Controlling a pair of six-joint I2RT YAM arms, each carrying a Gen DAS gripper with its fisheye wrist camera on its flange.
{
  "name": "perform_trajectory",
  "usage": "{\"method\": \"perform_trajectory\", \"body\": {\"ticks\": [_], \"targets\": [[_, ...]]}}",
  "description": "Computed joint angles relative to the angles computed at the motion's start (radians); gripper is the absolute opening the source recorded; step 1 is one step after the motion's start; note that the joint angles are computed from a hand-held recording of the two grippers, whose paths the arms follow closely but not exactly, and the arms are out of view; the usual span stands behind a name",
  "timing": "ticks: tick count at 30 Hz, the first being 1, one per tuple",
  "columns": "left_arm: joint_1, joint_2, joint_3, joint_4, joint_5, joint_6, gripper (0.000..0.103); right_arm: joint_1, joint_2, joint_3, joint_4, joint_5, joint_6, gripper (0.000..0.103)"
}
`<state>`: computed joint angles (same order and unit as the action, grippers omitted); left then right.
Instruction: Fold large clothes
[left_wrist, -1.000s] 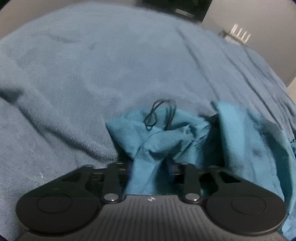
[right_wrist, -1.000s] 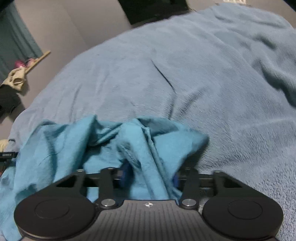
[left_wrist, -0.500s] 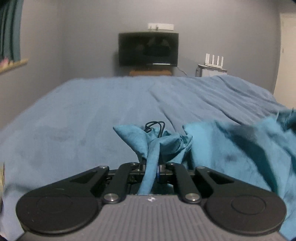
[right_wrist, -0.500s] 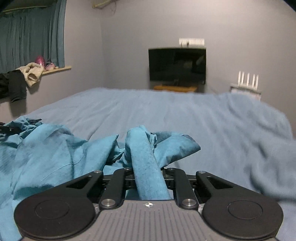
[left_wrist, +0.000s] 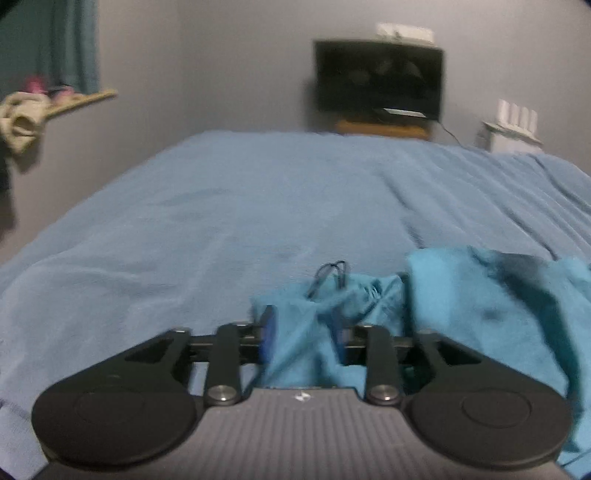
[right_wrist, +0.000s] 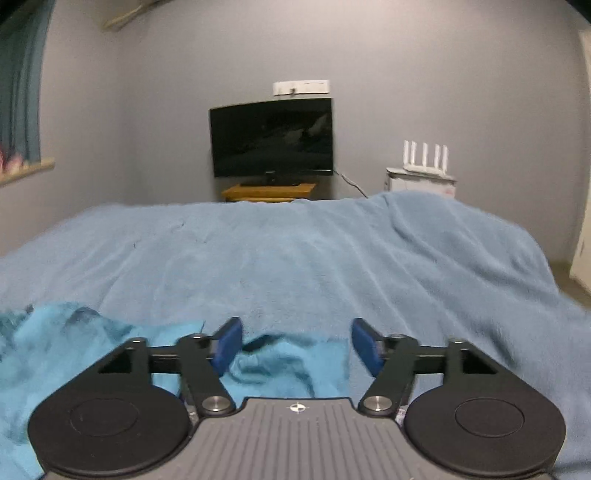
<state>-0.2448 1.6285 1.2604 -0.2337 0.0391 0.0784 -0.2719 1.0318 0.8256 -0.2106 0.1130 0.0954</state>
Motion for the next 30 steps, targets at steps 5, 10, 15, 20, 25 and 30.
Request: {"method": "perform_trajectory", "body": {"ticks": [5, 10, 15, 20, 25, 30], "targets": [[0.034, -0.264, -0.28, 0.075, 0.112, 0.051, 0.063, 0.108, -0.234, -0.225, -0.01, 0.009, 0.016, 0.072], [-0.059, -0.417, -0.515, 0.107, 0.035, 0.17, 0.066, 0.414, -0.246, -0.34, 0.035, 0.164, 0.139, 0.072], [-0.112, -0.376, -0.603, 0.172, -0.084, 0.229, 0.068, 0.599, -0.059, -0.362, 0.082, 0.367, 0.122, 0.073], [-0.102, -0.472, -0.619, 0.146, -0.008, 0.108, 0.069, 0.639, -0.206, -0.372, -0.035, 0.389, 0.289, 0.077], [-0.248, -0.624, -0.678, 0.123, 0.089, 0.06, 0.077, 0.874, -0.413, -0.408, -0.209, 0.572, 0.456, 0.086], [-0.542, -0.541, -0.703, 0.116, -0.131, 0.044, 0.079, 0.921, -0.314, -0.404, -0.341, 0.574, 0.597, 0.092]]}}
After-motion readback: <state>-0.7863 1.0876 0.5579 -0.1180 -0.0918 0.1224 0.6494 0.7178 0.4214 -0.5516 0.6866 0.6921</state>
